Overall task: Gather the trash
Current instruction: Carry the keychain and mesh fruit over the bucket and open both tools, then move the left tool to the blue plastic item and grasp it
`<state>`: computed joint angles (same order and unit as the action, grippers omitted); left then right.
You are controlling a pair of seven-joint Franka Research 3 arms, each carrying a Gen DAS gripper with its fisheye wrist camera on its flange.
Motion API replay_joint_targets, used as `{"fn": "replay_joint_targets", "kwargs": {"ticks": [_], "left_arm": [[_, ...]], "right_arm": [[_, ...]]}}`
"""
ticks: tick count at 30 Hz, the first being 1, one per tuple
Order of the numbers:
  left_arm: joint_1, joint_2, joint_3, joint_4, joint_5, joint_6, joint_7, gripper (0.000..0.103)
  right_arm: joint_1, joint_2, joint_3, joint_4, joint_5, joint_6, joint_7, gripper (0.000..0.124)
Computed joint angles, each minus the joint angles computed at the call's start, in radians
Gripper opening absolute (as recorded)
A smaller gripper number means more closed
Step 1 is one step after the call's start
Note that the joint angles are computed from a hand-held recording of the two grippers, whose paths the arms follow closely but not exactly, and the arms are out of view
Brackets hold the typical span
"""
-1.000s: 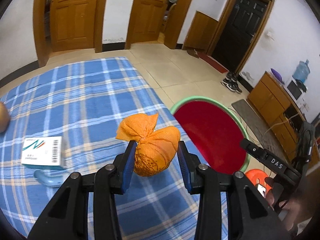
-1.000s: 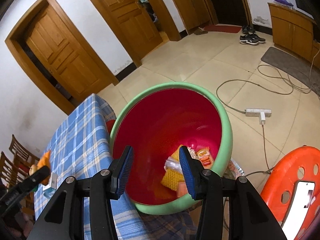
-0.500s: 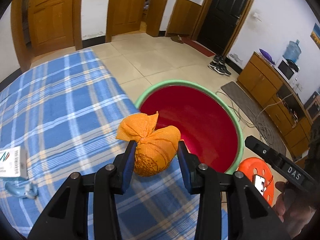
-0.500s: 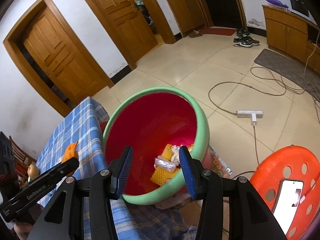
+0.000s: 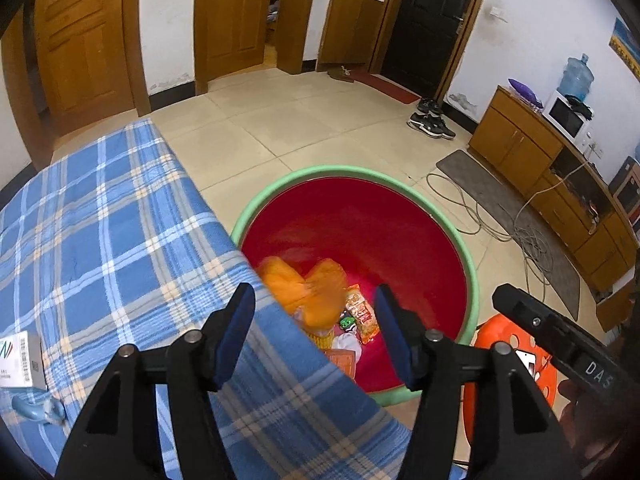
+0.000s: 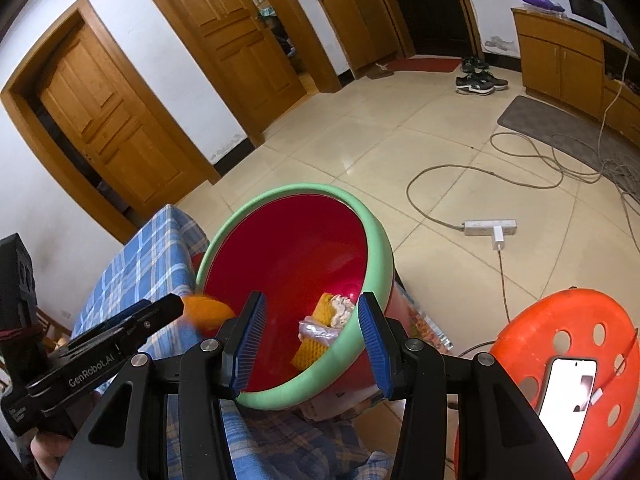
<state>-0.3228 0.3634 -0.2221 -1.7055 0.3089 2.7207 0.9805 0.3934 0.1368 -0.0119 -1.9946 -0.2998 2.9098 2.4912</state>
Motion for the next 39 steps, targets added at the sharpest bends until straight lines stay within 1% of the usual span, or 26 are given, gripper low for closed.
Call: {"fn": "replay_joint_targets", "kwargs": {"ticks": [8,11,16,20,26,31,36,39], "left_arm": [[0.022,-0.064,0.009,-0.085,-0.019,0.022,-0.053,0.063],[0.028,-0.105,0.015,-0.135,-0.008,0.038,-0.082,0.063],[0.043,-0.182,0.023,-0.229,0.014,0.059,-0.143,0.063],[0.057,-0.248,0.032,-0.303,0.053,0.067,-0.212,0.063],[0.105,-0.367,0.042,-0.43,0.146,0.061,-0.347,0.065],[0.164,-0.456,0.039,-0.525,0.215,0.059,-0.45,0.067],[0.213,-0.508,0.034,-0.589,0.248,0.043,-0.504,0.071],[0.236,-0.514,0.028,-0.607,0.272,0.023,-0.527,0.073]], "right_arm": [[0.002,-0.005,0.014,0.003,0.028,-0.001,-0.037,0.049],[0.006,-0.006,0.02,0.003,0.035,0.001,-0.046,0.049],[0.013,-0.004,0.04,0.01,0.075,0.004,-0.097,0.05],[0.026,0.007,0.056,0.029,0.116,0.001,-0.151,0.055],[0.054,0.031,0.074,0.069,0.17,-0.01,-0.235,0.055],[0.087,0.053,0.075,0.103,0.184,-0.025,-0.264,0.055],[0.113,0.083,0.077,0.146,0.203,-0.051,-0.294,0.056],[0.124,0.098,0.079,0.164,0.217,-0.063,-0.31,0.056]]}}
